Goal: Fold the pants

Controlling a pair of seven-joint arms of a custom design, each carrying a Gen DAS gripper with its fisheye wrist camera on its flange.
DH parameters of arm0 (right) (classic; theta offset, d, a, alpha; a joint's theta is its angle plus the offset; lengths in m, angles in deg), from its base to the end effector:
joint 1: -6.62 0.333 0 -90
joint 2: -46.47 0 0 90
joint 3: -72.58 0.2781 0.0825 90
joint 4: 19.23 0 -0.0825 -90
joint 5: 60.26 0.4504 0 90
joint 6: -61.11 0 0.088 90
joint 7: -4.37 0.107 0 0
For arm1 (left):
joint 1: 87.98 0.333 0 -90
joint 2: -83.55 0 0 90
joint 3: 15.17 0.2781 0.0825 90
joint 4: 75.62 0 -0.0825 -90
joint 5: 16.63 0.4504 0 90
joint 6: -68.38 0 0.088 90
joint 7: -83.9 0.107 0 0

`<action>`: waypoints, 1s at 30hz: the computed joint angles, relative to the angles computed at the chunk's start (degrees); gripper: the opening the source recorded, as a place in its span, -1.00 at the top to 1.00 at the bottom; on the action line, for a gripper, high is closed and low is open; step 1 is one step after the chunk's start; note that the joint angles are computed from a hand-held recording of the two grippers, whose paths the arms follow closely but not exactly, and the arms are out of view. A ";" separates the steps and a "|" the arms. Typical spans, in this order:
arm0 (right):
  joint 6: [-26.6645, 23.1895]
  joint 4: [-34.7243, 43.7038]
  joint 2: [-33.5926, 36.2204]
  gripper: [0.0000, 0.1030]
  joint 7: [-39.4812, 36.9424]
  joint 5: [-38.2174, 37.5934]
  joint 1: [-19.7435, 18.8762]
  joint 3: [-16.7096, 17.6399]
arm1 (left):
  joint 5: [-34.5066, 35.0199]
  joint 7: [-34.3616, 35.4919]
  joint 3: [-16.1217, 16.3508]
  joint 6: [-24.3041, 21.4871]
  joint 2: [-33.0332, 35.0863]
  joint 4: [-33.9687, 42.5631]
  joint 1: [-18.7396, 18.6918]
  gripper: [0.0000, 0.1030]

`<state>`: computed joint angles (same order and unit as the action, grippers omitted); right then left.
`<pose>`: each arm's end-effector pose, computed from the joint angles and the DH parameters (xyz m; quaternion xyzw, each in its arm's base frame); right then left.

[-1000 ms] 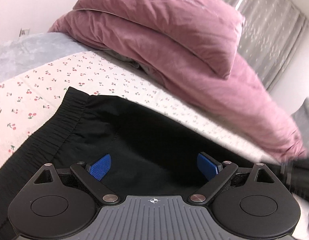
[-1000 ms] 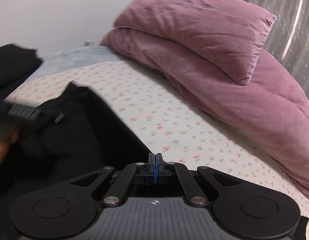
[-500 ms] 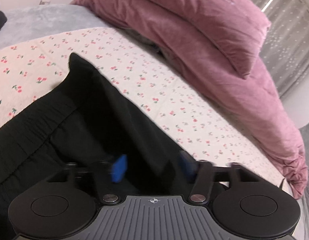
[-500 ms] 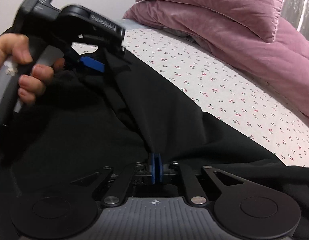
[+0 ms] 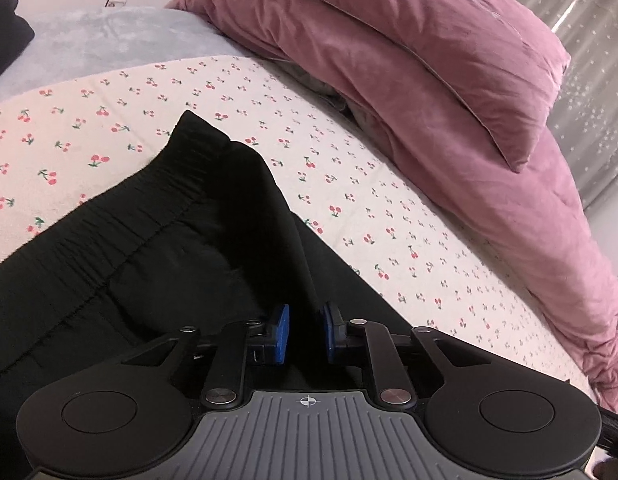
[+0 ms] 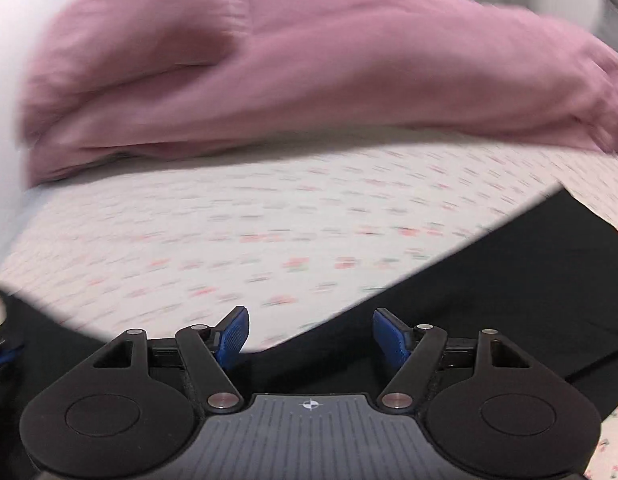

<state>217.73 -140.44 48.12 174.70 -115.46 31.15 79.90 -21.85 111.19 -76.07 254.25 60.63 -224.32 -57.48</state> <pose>0.5248 0.3628 0.3799 -0.6309 0.6683 -0.2427 0.3105 0.4687 -0.2476 0.3462 -0.7813 0.4448 -0.4152 0.1391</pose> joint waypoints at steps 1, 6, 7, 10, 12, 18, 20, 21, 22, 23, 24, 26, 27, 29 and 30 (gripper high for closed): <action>-0.67 1.50 1.45 -0.36 0.27 0.73 -0.38 -0.38 | 0.25 0.56 0.97 -0.02 1.07 0.32 -0.63 0.74; -3.95 4.73 5.25 -0.34 3.86 0.07 -0.27 -2.71 | -0.34 1.62 4.44 0.10 5.48 1.47 -3.08 0.74; -5.09 4.68 5.42 -0.32 4.34 0.47 -0.26 -2.90 | -0.40 1.55 4.58 0.33 5.90 1.52 -3.10 0.74; -9.16 6.19 7.11 0.02 6.31 -0.61 0.40 -3.44 | -0.83 1.41 2.96 0.94 5.86 1.56 -1.52 0.82; -11.40 4.58 5.94 0.93 9.46 -4.38 1.21 -3.79 | -1.21 1.59 1.36 1.38 5.35 1.69 -0.09 1.00; -8.55 -6.07 -5.45 1.00 19.55 -12.16 -1.47 -1.83 | -4.57 4.87 0.16 3.95 3.34 0.94 -0.14 1.00; -8.84 -9.78 -10.37 1.00 21.45 -14.07 -2.65 -0.19 | -6.11 6.13 2.28 5.15 2.18 -0.25 -3.01 1.00; -8.76 -11.92 -13.13 1.00 22.38 -14.76 -3.31 0.59 | -6.85 6.72 2.83 5.51 1.58 -0.60 -3.96 1.00; -8.39 -13.98 -15.64 1.00 23.37 -15.39 -4.02 1.31 | -7.63 7.28 4.18 5.95 0.78 -1.38 -5.82 1.00; -8.02 -16.61 -18.95 1.00 24.09 -15.47 -4.54 2.02 | -8.34 7.86 5.59 6.28 0.20 -2.08 -7.67 1.00; -7.62 -18.66 -21.45 1.00 24.65 -15.34 -5.05 2.70 | -9.10 8.34 7.03 6.60 -0.47 -2.89 -9.61 1.00; -6.60 -23.45 -27.47 1.00 25.38 -14.29 -5.70 3.86 | -10.56 9.31 9.84 6.83 -1.60 -4.26 -13.20 1.00; -5.72 -25.18 -29.25 1.00 26.22 -14.57 -6.41 4.49 | -11.29 9.76 11.50 6.94 -2.32 -5.19 -15.36 1.00; -5.02 -29.32 -34.36 1.00 26.56 -13.46 -6.87 5.76 | -12.63 10.79 14.20 7.23 -3.68 -6.90 -19.04 1.00; -4.92 -31.55 -37.28 1.00 26.31 -12.46 -6.74 6.39 | -13.33 11.29 15.53 7.30 -4.75 -8.02 -21.02 1.00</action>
<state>212.81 -171.99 10.85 201.01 -127.92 24.41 86.29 -35.18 122.48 -60.54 261.55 55.88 -232.34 -78.50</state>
